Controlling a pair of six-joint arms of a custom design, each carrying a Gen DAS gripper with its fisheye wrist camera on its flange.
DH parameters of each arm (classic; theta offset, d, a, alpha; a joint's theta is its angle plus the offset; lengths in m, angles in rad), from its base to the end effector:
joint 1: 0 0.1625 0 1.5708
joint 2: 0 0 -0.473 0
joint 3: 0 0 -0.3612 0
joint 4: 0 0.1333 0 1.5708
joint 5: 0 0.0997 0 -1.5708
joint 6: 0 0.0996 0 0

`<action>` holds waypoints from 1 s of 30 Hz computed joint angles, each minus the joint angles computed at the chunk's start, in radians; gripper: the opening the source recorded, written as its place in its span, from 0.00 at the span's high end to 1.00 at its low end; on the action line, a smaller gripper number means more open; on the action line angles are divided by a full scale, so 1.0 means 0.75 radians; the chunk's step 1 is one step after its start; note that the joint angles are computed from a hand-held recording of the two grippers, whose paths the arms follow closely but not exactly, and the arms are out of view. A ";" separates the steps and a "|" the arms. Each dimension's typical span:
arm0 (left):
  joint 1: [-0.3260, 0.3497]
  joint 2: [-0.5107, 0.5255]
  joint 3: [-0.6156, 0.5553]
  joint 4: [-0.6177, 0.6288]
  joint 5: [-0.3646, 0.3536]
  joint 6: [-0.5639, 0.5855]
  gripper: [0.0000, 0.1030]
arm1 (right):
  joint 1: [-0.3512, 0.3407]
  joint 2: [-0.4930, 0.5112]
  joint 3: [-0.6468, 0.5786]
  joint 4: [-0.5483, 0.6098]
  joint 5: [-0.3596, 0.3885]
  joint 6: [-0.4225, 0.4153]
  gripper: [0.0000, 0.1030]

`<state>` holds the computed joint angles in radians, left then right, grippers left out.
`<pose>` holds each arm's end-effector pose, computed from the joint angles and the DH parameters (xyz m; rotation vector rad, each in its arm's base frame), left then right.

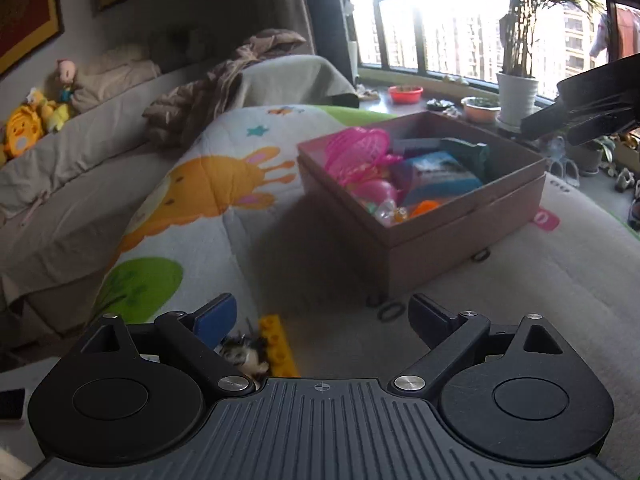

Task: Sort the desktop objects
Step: 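Carry the teal crank toy into the pink box and open the right gripper, then grasp the figure keychain with the left gripper while the right gripper grasps the yellow brick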

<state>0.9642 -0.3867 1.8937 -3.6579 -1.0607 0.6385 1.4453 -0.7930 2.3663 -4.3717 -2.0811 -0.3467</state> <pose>-0.1881 -0.5902 -0.0376 1.3151 2.1698 -0.7444 0.0281 -0.4535 0.2029 -0.1495 -2.0972 1.2904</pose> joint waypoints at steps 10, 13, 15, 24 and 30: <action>0.075 -0.020 -0.038 0.057 0.042 -0.128 0.06 | 0.002 0.209 0.089 -0.210 -0.018 -0.017 0.17; 0.077 0.006 -0.089 0.109 0.037 -0.173 0.06 | -0.018 0.220 0.104 -0.203 -0.023 0.033 0.17; 0.077 0.014 -0.106 0.142 0.026 -0.199 0.06 | -0.029 0.237 0.117 -0.230 -0.031 0.035 0.17; 0.086 -0.053 0.026 0.235 -0.315 -0.156 0.10 | -0.079 0.282 0.154 -0.271 -0.005 0.071 0.17; 0.046 -0.045 0.125 0.047 -0.212 -0.072 0.09 | -0.024 0.309 0.132 -0.213 0.046 0.015 0.17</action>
